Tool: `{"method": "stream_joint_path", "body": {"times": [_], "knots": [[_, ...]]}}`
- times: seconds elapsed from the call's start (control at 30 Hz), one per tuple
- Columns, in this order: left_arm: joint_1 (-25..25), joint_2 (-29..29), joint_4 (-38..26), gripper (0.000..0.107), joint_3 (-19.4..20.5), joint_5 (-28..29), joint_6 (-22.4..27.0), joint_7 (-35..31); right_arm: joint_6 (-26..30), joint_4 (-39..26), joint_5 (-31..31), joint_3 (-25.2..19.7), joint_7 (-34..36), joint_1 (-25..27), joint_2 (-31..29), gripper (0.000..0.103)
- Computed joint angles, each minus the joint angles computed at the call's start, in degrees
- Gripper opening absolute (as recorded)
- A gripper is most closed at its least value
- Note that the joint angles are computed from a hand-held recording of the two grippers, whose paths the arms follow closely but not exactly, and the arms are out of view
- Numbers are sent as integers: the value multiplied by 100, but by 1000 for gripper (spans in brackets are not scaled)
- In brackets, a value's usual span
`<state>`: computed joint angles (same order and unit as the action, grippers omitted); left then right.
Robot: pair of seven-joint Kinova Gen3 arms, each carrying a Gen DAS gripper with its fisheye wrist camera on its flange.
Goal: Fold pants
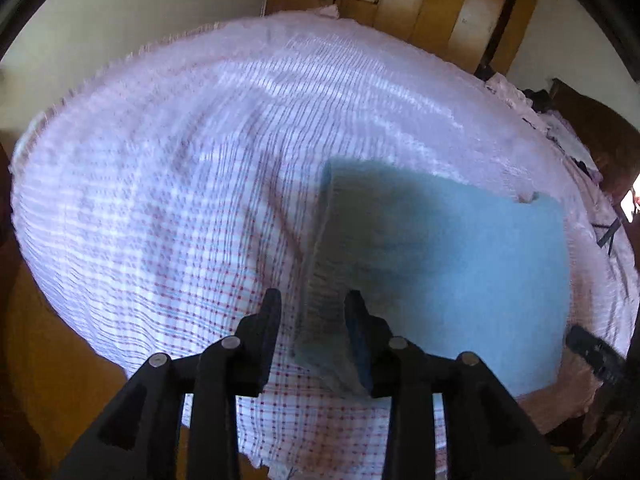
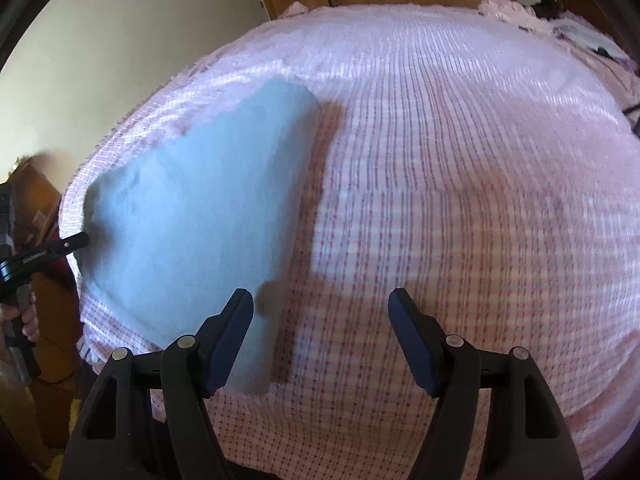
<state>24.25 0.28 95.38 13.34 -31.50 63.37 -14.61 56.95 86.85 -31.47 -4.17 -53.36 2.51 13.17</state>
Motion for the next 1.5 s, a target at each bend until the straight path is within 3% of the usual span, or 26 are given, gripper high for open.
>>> {"method": "stream_joint_path", "body": {"times": [0.1,0.17,0.23,0.47,0.7,0.83,1.07,1.27,1.5], "knots": [[191,100,-320,36,145,-389,263,36,8,-228,-73,-49,92,-15,47,65],[271,138,-424,36,136,-542,151,25,17,-412,-59,-79,63,-79,88,65],[162,229,-529,36,43,-471,-134,-270,35,-595,-46,-111,-20,-148,157,65],[264,921,-1002,36,-394,-404,-282,-752,-500,-830,152,-314,102,-479,328,57],[140,958,-698,37,-715,-198,-645,-881,-194,-1546,853,-253,-622,-895,1106,57],[62,960,-545,37,-755,-168,-875,-959,-71,-1656,386,-534,-510,-475,1407,60],[25,985,-562,37,-794,-125,-907,-1087,-355,-1472,535,-544,-476,-570,1302,62],[124,831,-793,36,-691,-32,-435,-1140,0,-1590,540,-454,-852,-515,1165,62],[346,424,-561,36,-348,-139,-213,-699,313,-1179,87,-435,-740,-96,712,62]]}}
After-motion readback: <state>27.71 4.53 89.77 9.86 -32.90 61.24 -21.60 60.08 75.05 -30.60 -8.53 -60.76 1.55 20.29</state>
